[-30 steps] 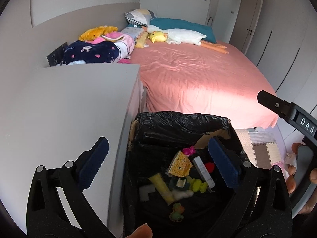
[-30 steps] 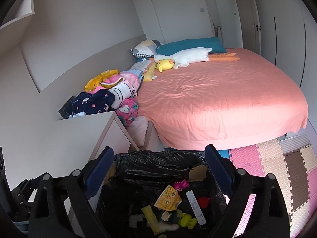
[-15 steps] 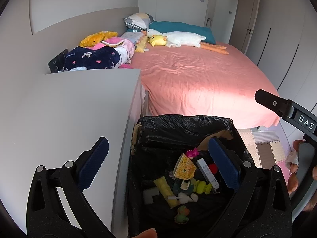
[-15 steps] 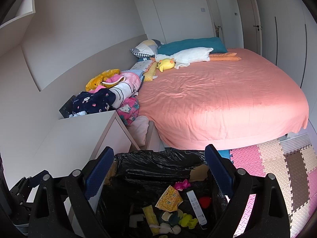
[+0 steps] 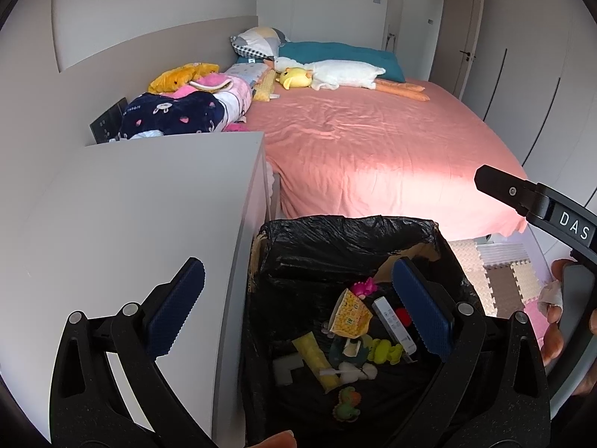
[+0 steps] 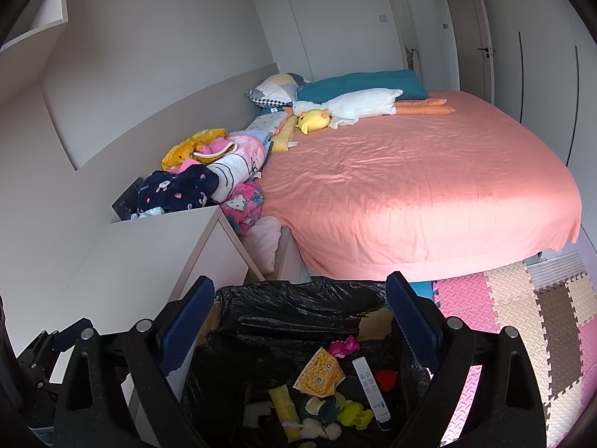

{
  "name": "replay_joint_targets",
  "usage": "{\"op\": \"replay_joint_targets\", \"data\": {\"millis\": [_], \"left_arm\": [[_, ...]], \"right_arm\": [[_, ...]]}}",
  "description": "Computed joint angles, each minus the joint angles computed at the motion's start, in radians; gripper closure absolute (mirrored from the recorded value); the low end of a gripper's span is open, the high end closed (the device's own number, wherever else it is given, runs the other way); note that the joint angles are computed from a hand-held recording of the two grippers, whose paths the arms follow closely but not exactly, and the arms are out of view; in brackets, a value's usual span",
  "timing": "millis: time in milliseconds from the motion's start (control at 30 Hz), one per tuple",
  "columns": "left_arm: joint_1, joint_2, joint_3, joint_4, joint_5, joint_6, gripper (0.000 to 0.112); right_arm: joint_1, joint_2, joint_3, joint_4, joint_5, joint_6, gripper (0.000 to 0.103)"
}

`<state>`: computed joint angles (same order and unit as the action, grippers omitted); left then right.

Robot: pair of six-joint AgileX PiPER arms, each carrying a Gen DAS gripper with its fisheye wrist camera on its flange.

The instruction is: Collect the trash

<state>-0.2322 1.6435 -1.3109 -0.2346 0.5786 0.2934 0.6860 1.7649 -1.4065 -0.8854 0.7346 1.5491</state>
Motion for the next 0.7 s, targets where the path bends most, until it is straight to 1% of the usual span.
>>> {"op": "replay_joint_targets", "data": {"millis": [700], "left_arm": [[-0.007, -0.006, 0.011, 0.016, -0.011, 0.001, 0.015]], "right_arm": [[0.005, 0.001, -0.002, 0.003, 0.004, 0.0, 0.01]]}}
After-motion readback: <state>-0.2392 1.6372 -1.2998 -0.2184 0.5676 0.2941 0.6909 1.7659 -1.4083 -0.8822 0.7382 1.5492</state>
